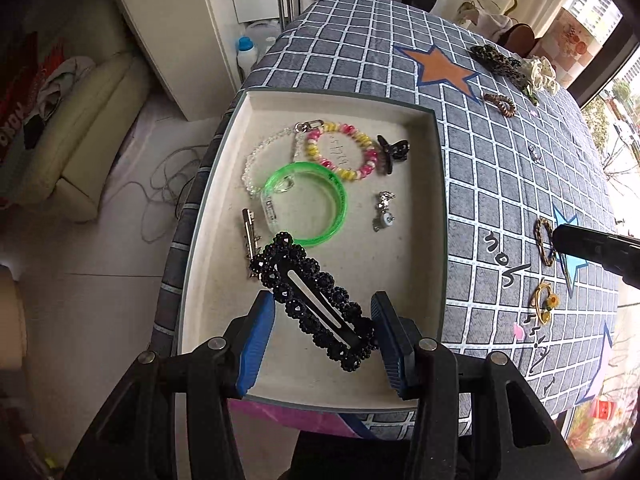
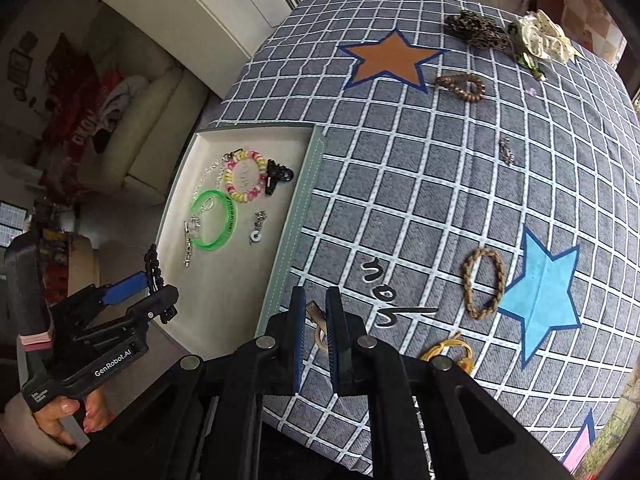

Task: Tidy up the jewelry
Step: 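Carry the black hair clip and beige bow clip over the tray with both tools, then open the right tool to drop the beige clip while the left tool releases the black clip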

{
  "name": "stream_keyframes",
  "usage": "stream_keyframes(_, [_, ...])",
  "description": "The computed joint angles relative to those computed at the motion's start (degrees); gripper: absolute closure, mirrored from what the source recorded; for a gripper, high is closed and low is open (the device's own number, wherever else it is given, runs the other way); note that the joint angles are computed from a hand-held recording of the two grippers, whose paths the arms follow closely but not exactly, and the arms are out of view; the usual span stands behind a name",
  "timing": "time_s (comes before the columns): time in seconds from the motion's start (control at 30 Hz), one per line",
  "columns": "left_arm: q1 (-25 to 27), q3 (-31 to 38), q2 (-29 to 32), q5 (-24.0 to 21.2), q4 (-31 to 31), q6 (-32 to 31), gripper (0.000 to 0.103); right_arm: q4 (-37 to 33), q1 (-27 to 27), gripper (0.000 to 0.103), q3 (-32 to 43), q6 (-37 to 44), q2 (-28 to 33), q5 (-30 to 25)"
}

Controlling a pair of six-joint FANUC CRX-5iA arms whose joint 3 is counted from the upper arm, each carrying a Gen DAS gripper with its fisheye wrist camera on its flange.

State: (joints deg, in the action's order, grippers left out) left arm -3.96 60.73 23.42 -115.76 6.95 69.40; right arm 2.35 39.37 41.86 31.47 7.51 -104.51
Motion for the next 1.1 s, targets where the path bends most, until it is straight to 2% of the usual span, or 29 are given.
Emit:
stream_keyframes(0.27, [2.9,-7.15,-2.6,3.0,-1.69,-0.99,0.046,-5.28,-0.71,0.092,9.38,3.5,9.81,1.31])
stream_keyframes(0.5, [2.87,-11.49,-3.57,6.08,-3.04,-1.01,0.046,-9.11,-1.85,0.092,11.83,3.43,14.82,1.77])
stream_keyframes(0.77, [2.05,-14.54,-4.52,8.68,-4.78,-1.4,0.046,-11.87,-3.33,0.092,9.33,1.03,15.78,2.72])
stream_keyframes(1.1, [0.67,-16.1,-4.97,9.75,-6.32,-0.51,0.045,-16.17,-6.28,0.091,3.69,-2.39,12.88,6.14])
